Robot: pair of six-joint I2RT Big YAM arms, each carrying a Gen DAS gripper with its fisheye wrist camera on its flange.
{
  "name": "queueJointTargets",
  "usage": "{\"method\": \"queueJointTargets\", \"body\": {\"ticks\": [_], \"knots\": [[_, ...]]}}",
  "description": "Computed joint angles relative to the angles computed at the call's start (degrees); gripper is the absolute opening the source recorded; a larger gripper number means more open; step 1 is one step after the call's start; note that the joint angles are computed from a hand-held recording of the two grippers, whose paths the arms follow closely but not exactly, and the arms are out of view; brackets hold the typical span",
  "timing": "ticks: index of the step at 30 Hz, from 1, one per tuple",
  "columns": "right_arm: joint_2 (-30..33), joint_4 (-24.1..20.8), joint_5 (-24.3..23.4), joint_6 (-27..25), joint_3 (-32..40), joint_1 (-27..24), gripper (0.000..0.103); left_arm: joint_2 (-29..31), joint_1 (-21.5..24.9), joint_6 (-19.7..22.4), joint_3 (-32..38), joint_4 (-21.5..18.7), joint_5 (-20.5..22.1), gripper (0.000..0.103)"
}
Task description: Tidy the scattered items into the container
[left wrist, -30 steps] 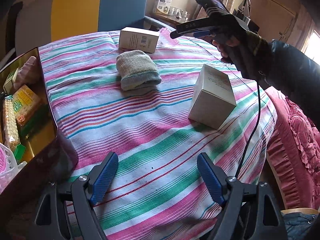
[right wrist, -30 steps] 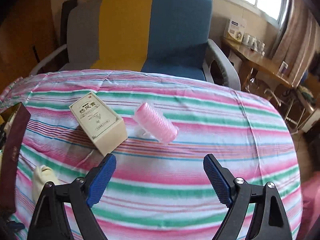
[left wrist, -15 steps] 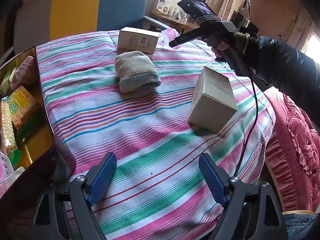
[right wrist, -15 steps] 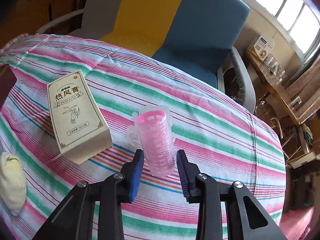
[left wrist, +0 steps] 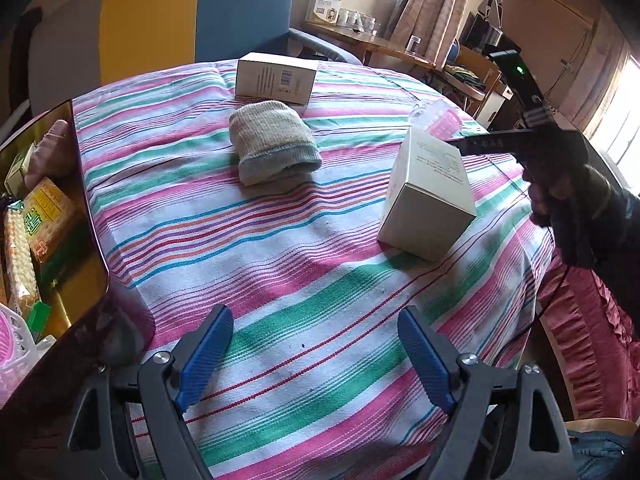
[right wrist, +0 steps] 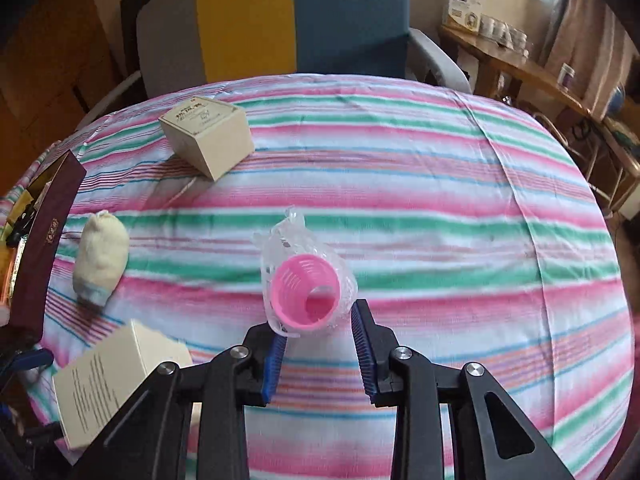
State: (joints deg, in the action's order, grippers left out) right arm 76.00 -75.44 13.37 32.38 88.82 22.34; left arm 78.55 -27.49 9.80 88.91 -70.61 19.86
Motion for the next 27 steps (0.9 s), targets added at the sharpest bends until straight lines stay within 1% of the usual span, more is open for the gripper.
{"method": "queueJointTargets", "body": {"ticks": [2,6,10,11,12,14,19,21,24,27], "knots": [[-2.95,0.19,-0.26,3.63,-3.25,1.09,0.028,0.23,-0.10,-0.04,0.77,-0.54,0.41,0.086],[-8.53,1.86,-0.32,10.44,-8.71,3.15,0.028,-0.28,-1.17,1.66,2.20,-0.41,1.08,0.086],[-11.93,3.30,0.52,14.95,-11.60,4.83,0.029,1.32,-2.93,2.92,5.57,-0.86,1.20,0.086],[-12.41,3.40,0.88,15.95,-11.95,5.50,0.032,1.98,-3.51,3.11,6.53,-0.92,0.98,0.086],[-12.85,3.54,1.27,16.93,-12.31,6.16,0.037,2.72,-4.12,3.28,7.52,-0.97,0.68,0.086],[-13.45,4.22,2.15,18.63,-13.09,7.46,0.045,3.94,-5.10,4.12,9.31,-1.59,0.32,0.086],[-15.12,7.43,3.76,21.82,-15.47,9.11,0.053,6.51,-7.38,6.37,12.57,-2.95,-1.24,0.086],[-15.82,9.53,3.40,22.58,-16.49,8.95,0.062,7.53,-8.06,6.99,13.54,-3.46,-1.56,0.086],[-16.15,11.27,3.77,22.60,-17.23,9.31,0.069,9.34,-8.73,7.46,14.90,-4.60,-1.93,0.086],[-16.60,13.13,4.27,22.67,-18.15,9.78,0.074,10.97,-9.11,6.97,15.87,-5.57,-2.34,0.082]]}}
